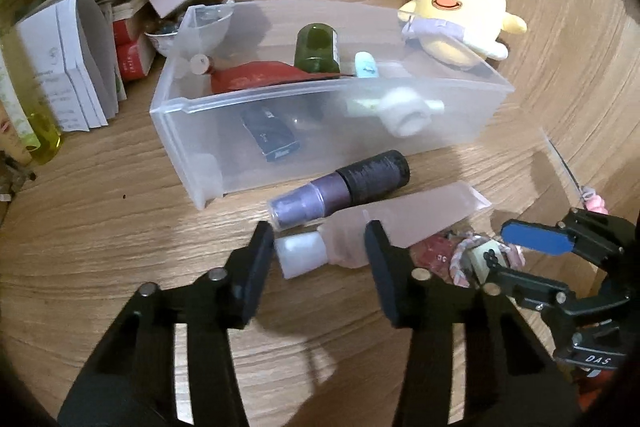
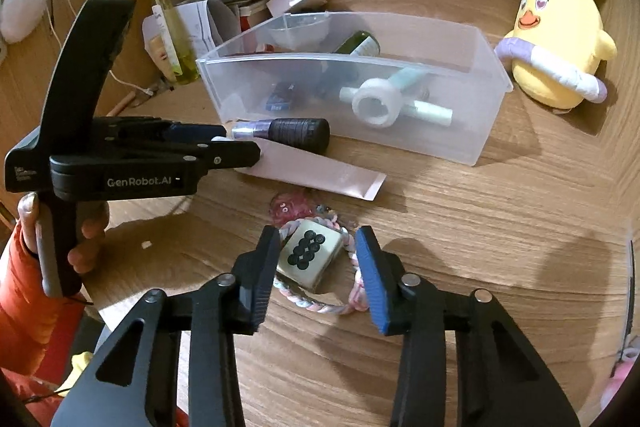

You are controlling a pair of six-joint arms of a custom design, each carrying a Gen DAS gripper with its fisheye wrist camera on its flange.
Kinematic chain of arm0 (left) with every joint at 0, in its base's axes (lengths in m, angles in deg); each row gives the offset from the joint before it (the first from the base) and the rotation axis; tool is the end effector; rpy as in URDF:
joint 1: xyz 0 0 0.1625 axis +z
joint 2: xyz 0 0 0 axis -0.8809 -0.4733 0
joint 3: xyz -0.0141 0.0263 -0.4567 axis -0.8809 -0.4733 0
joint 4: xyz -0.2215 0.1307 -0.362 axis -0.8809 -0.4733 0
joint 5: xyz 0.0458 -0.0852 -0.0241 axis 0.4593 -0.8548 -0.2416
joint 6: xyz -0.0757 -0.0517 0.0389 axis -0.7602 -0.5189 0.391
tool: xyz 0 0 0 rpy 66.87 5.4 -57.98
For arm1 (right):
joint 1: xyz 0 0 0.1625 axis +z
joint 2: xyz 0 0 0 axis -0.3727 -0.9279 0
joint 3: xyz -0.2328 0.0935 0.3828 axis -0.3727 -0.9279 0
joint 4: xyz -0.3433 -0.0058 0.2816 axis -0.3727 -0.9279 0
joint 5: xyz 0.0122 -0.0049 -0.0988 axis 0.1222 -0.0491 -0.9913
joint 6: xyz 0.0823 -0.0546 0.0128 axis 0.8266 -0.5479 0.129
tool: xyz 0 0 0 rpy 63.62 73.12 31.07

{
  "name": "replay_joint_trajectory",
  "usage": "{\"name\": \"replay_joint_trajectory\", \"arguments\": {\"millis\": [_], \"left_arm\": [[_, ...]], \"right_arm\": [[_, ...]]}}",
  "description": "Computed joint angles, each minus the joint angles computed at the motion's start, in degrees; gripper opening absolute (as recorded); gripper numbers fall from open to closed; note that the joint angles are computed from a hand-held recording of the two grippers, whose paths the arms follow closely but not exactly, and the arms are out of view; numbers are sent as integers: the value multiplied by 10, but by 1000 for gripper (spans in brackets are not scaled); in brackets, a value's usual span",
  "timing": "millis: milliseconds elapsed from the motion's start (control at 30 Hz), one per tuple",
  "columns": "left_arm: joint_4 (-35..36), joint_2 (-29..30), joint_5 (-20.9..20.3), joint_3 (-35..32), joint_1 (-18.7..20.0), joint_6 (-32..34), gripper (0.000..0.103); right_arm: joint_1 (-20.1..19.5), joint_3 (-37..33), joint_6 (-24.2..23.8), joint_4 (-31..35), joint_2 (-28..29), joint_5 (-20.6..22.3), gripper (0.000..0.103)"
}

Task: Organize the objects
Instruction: 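Grasp the pink cream tube with the left tool while the right tool grasps the mahjong tile, then lift the cream tube and mahjong tile over the clear box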

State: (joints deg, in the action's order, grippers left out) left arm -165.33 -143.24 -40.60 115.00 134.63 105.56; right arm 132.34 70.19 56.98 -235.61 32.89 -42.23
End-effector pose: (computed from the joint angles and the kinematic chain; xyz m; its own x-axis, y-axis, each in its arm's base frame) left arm -0.0506 -0.7633 0.2980 -0.7250 0.4242 -0.5427 0.6244 0.7373 -0.2578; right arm 0.3402 -0.6758 -0.0373 -0.7620 -0.2795 0.5842 -0.5710 0.7156 -0.4023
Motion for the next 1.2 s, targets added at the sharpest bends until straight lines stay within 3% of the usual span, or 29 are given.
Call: {"name": "replay_joint_trajectory", "arguments": {"millis": [167,633,1000,1100,1200], "left_arm": [[3,-17,-7,19,0,-6,36],[-3,-73,11,103,-21,35,31],[20,-39,16,73,-24,60,35],[21,-34,8,69,-24,56,35],[22,-31,5,66,-25,52,33]], "right_arm": [[3,10,-5,-14,-10,9,36],[-1,16,6,17,-10,-8,35],[-5,-1,17,26,-3,-5,34],[-6,-4,17,28,-2,-1,26],[-7,-4,16,24,-2,-2,25]]}}
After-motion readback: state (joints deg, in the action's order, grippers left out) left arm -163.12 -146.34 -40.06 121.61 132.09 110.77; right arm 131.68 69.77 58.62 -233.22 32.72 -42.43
